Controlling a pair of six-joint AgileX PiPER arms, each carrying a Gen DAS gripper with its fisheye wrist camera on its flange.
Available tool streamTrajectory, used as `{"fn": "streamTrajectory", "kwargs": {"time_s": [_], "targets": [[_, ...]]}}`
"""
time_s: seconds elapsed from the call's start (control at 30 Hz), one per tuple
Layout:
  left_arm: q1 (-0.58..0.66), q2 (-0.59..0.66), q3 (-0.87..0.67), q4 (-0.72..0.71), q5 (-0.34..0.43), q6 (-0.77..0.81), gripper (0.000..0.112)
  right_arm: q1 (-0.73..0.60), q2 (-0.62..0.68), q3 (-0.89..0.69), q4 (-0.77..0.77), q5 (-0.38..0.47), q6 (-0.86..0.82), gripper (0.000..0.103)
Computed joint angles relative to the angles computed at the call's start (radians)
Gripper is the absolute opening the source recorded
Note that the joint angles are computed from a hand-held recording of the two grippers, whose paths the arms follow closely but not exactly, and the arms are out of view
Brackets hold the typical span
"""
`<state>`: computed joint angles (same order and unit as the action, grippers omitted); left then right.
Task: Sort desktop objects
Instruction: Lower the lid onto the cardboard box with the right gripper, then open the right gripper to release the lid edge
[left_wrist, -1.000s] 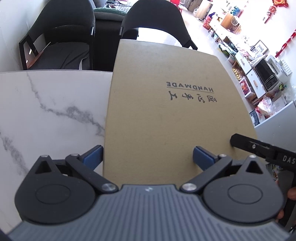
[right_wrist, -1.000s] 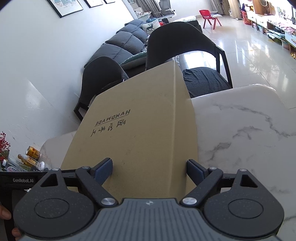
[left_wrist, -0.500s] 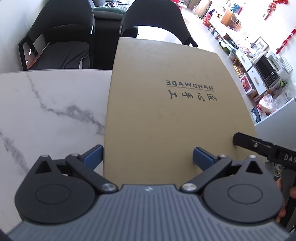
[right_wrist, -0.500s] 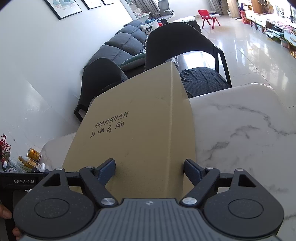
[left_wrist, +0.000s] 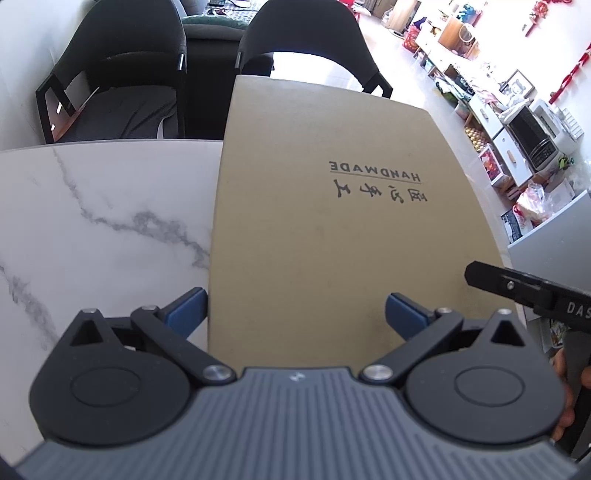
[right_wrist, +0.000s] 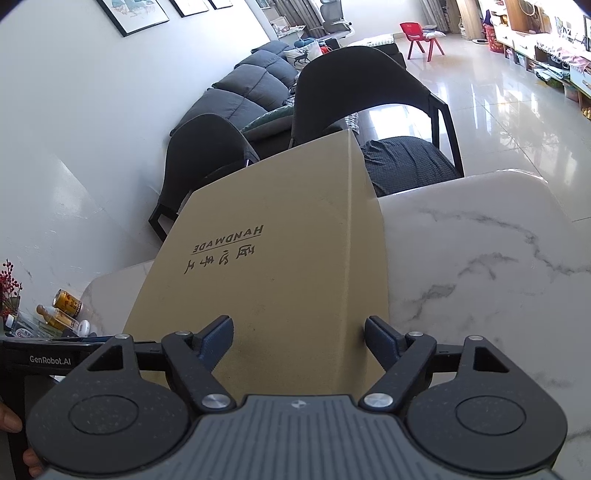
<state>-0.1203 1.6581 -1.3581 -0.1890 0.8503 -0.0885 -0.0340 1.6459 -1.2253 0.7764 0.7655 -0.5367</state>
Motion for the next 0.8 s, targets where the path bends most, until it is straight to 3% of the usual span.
{"fn": "streamTrajectory", "kwargs": {"time_s": [0.27, 0.4, 0.8], "targets": [[-0.004, -0.018, -0.006, 0.001, 0.010, 0.012, 0.103, 0.009, -0.009, -0.013, -0.020, 0.005, -0.005, 0.081], [-0.048, -0.020, -0.015, 0.055, 0.000, -0.003, 0.103, 0.040, -0.022, -0.015, -0.070, -0.027, 0.021, 0.081], [-0.062, 0.020, -0.017, 0.046, -0.007, 0.024, 0.103, 0.082, -0.008, -0.033, -0.149, -0.077, 0.013, 0.081]]}}
